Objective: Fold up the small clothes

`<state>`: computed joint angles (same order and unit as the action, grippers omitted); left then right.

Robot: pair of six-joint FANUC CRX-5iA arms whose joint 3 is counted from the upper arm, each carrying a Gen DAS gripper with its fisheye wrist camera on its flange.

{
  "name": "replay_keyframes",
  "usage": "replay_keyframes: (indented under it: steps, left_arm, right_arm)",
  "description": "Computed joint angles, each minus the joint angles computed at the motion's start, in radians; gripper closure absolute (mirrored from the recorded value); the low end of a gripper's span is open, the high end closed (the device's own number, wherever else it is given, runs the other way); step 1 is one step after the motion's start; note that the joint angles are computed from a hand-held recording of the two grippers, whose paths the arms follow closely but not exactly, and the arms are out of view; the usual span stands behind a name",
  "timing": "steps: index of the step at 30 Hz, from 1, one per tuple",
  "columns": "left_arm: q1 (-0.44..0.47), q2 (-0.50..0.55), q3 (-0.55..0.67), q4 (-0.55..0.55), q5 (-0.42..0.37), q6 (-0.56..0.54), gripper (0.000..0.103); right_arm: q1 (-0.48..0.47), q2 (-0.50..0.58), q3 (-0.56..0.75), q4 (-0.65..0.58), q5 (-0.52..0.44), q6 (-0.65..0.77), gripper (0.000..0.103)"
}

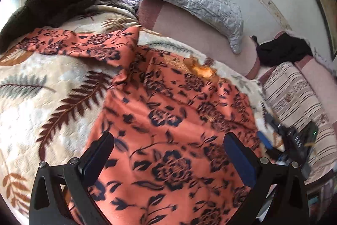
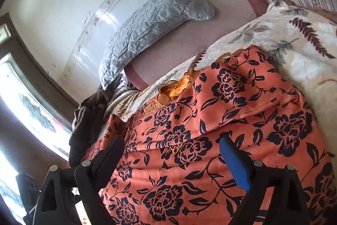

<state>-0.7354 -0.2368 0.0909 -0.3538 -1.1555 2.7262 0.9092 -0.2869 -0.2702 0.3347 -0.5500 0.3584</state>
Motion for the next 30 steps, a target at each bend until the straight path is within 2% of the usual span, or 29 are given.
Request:
replay_keyframes:
  steps: [2, 4, 6, 7, 8, 9, 11, 12, 14, 15, 16, 18, 20, 22, 24, 25, 27, 28, 30]
  left_arm:
    - [0.119, 0.025, -0.015, 0.143, 0.115, -0.093, 0.0]
    - [0.207, 0.088, 0.001, 0.237, 0.152, -0.165, 0.0]
    - [0.268, 0.168, 0.036, 0.292, 0.126, -0.207, 0.0]
    - [0.288, 0.21, 0.064, 0.294, 0.094, -0.22, 0.003]
    - [0.296, 0.249, 0.098, 0.27, 0.042, -0.215, 0.007]
    - [0.307, 0.278, 0.119, 0.257, -0.004, -0.196, 0.016]
    - [0.338, 0.295, 0.095, 0.286, -0.017, -0.171, 0.024]
    - [0.347, 0.293, 0.079, 0.298, -0.013, -0.159, 0.03]
    - [0.32, 0.301, 0.111, 0.233, -0.05, -0.117, 0.049]
    - [0.315, 0.31, 0.128, 0.227, -0.073, -0.122, 0.092]
    - [0.312, 0.314, 0.138, 0.231, -0.087, -0.122, 0.099]
    - [0.258, 0.292, 0.169, 0.139, -0.095, -0.077, 0.099]
    - [0.177, 0.255, 0.193, 0.02, -0.105, -0.032, 0.099]
    - [0.094, 0.231, 0.198, -0.094, -0.154, 0.059, 0.099]
    - [0.09, 0.222, 0.159, -0.077, -0.183, 0.101, 0.099]
    - [0.105, 0.236, 0.152, -0.059, -0.21, 0.088, 0.098]
    - [0.14, 0.238, 0.104, -0.011, -0.188, 0.041, 0.095]
    - [0.122, 0.226, 0.096, -0.049, -0.174, 0.055, 0.095]
    - [0.106, 0.233, 0.117, -0.072, -0.196, 0.032, 0.092]
  right_arm:
    - [-0.021, -0.004, -0.004, -0.042, 0.027, 0.026, 0.01]
    - [-0.041, 0.004, 0.01, -0.104, 0.043, 0.069, 0.01]
    - [-0.059, 0.003, 0.012, -0.128, 0.066, 0.084, 0.01]
    - [-0.064, 0.005, 0.011, -0.13, 0.073, 0.084, 0.01]
    - [-0.073, 0.003, 0.013, -0.149, 0.076, 0.098, 0.01]
    - [-0.081, 0.0, 0.015, -0.169, 0.08, 0.111, 0.01]
    - [-0.096, -0.002, 0.026, -0.213, 0.078, 0.148, 0.01]
    - [-0.103, -0.005, 0.03, -0.231, 0.076, 0.163, 0.01]
    - [-0.119, -0.006, 0.04, -0.269, 0.075, 0.192, 0.01]
    - [-0.126, -0.003, 0.046, -0.287, 0.071, 0.204, 0.01]
    - [-0.134, 0.001, 0.056, -0.315, 0.065, 0.221, 0.01]
    - [-0.144, 0.009, 0.068, -0.353, 0.055, 0.241, 0.01]
    - [-0.14, 0.01, 0.065, -0.341, 0.05, 0.226, 0.01]
    - [-0.139, 0.009, 0.061, -0.335, 0.049, 0.219, 0.01]
    - [-0.139, 0.007, 0.052, -0.31, 0.049, 0.197, 0.01]
    - [-0.14, 0.006, 0.048, -0.303, 0.047, 0.186, 0.01]
    - [-0.145, 0.003, 0.039, -0.292, 0.044, 0.16, 0.01]
    - [-0.148, 0.003, 0.038, -0.293, 0.04, 0.157, 0.01]
    - [-0.148, -0.001, 0.023, -0.254, 0.038, 0.118, 0.01]
